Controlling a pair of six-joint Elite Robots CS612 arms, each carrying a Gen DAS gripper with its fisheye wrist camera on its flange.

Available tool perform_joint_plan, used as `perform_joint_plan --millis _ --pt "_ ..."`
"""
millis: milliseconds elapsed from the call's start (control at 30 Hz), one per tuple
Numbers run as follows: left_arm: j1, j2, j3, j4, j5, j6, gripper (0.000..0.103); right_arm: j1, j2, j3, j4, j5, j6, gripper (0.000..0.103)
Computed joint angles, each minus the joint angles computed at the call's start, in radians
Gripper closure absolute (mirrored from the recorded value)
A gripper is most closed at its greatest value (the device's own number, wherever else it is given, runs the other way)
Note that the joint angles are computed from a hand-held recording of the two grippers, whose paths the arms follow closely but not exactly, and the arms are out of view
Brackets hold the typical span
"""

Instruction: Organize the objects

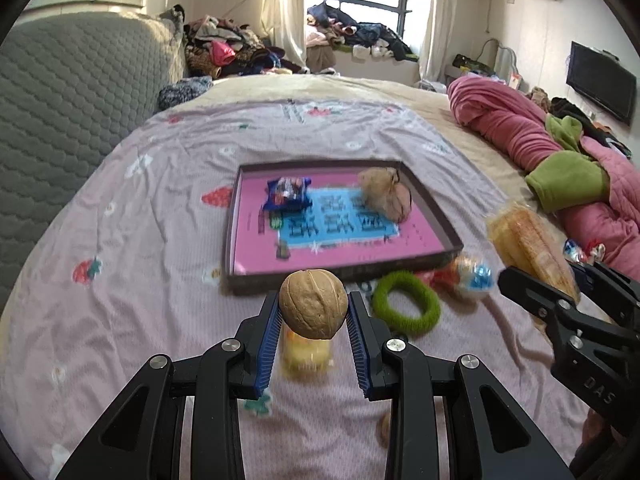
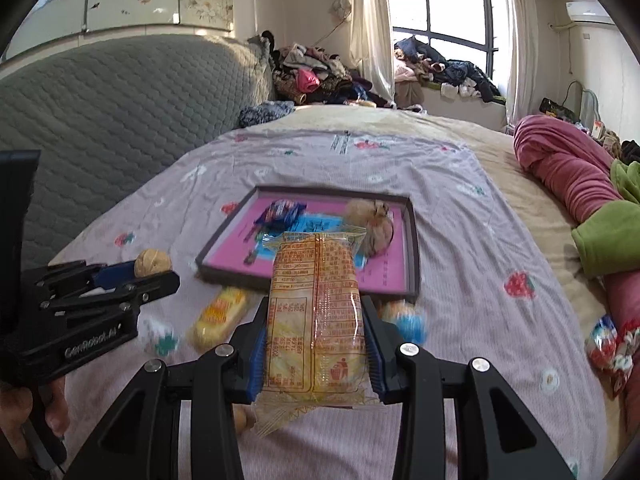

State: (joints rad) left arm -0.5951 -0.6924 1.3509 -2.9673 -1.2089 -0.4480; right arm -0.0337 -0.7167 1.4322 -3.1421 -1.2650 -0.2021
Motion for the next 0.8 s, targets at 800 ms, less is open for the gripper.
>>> perform_joint_plan --millis 800 --pt "0.058 0.152 -0.367 0.072 0.009 0.157 0.069 0.028 0.134 -0.322 0.015 -0.02 0.054 0.062"
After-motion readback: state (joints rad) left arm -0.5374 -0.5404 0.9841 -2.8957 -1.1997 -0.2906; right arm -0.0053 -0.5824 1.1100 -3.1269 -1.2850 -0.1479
